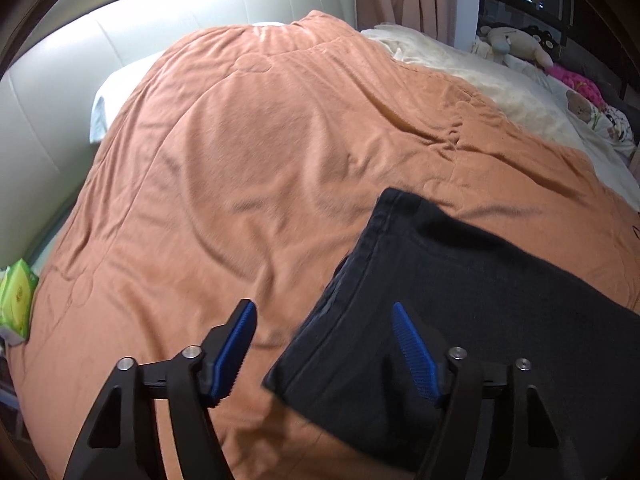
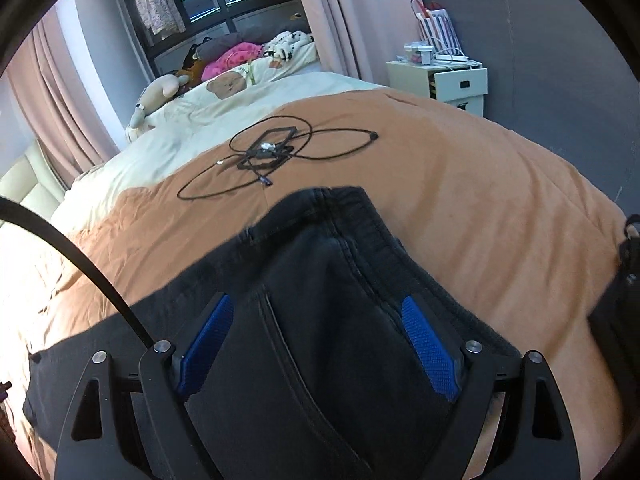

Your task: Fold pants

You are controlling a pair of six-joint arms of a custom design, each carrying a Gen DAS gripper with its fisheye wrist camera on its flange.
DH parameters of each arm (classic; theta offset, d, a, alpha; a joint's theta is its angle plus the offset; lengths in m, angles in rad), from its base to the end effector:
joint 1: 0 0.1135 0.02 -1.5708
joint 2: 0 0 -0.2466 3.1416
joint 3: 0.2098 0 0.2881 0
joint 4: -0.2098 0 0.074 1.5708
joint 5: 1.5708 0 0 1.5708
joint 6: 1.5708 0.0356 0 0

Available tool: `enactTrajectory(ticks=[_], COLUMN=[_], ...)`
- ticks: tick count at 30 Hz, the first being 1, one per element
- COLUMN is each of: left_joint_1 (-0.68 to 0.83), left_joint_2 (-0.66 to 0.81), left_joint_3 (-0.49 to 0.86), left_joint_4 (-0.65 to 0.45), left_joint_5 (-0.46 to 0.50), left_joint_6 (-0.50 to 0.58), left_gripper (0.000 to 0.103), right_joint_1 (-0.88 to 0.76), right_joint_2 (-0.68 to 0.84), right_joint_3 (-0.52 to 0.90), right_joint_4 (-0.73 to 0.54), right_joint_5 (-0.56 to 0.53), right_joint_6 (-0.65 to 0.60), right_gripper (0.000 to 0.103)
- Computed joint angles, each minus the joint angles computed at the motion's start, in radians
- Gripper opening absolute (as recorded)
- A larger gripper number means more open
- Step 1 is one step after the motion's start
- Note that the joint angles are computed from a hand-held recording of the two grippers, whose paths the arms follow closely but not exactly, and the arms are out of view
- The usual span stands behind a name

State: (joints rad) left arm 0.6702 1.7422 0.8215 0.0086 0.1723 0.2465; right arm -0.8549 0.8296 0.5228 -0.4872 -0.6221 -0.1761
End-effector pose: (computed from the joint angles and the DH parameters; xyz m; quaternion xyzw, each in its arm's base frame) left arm 0.2758 0.2108 0.0822 -0.1710 0.9275 0.0696 0.3250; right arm 0.1551 -0.1466 0.1941 0.1841 0.8694 0.0687 0.4533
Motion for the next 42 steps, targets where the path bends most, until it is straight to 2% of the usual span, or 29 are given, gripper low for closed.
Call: enactTrajectory(ticks=[6, 11, 14, 17, 20, 23, 30, 34, 38, 39, 42], left_joint_1=[0.090, 0.158, 0.190, 0.200, 0.182, 0.172, 0.155, 0.160, 0.173, 0.178, 0.167], left_joint_2=[-0.048, -0.034, 0.025, 0.074, 0.112, 0.166, 0.234, 0.198, 0.229, 0.231, 0.230], left_joint_3=[-0.074, -0.097, -0.082, -0.064, -0.055, -0.031, -0.014, -0.081, -0.059, -0.056, -0.045], left_joint_4=[-0.036, -0.087, -0.102, -0.114, -0.118, -0.117, -0.017, 0.112, 0.078, 0.069, 0.053], left_joint_5=[0.076, 0.171, 0.238, 0.287, 0.305, 0.335, 0.363, 0.337, 0.373, 0.382, 0.367], left_joint_6=[0.047, 0.041, 0.028, -0.011, -0.023, -0.048, -0.137, -0.179, -0.168, -0.174, -0.172], left_gripper=[0.053, 0.053, 0.053, 0.053, 0.053, 0.053, 0.053, 0.048, 0.048, 0.048, 0.048], right_joint_1=[-0.183, -0.343, -0.431, -0.473, -0.500, -0.495, -0.460, -0.492, -0.484, -0.478, -0.464], right_joint_2=[-0.046, -0.030, 0.033, 0.148, 0.196, 0.209, 0.355, 0.432, 0.505, 0.529, 0.539], right_joint_3=[0.015, 0.052, 0.075, 0.111, 0.113, 0.095, 0.119, 0.152, 0.152, 0.155, 0.157], right_joint_4=[-0.214, -0.414, -0.524, -0.615, -0.642, -0.615, -0.509, -0.512, -0.488, -0.486, -0.437], right_joint_5=[-0.131, -0.227, -0.284, -0.307, -0.306, -0.291, -0.269, -0.300, -0.297, -0.300, -0.319], right_joint_6=[-0.202, -0.416, -0.560, -0.687, -0.759, -0.756, -0.636, -0.632, -0.611, -0.607, -0.582], right_gripper=[0.083, 0.081, 0.081, 0.069, 0.069, 0.069, 0.069, 0.069, 0.068, 0.064, 0.063])
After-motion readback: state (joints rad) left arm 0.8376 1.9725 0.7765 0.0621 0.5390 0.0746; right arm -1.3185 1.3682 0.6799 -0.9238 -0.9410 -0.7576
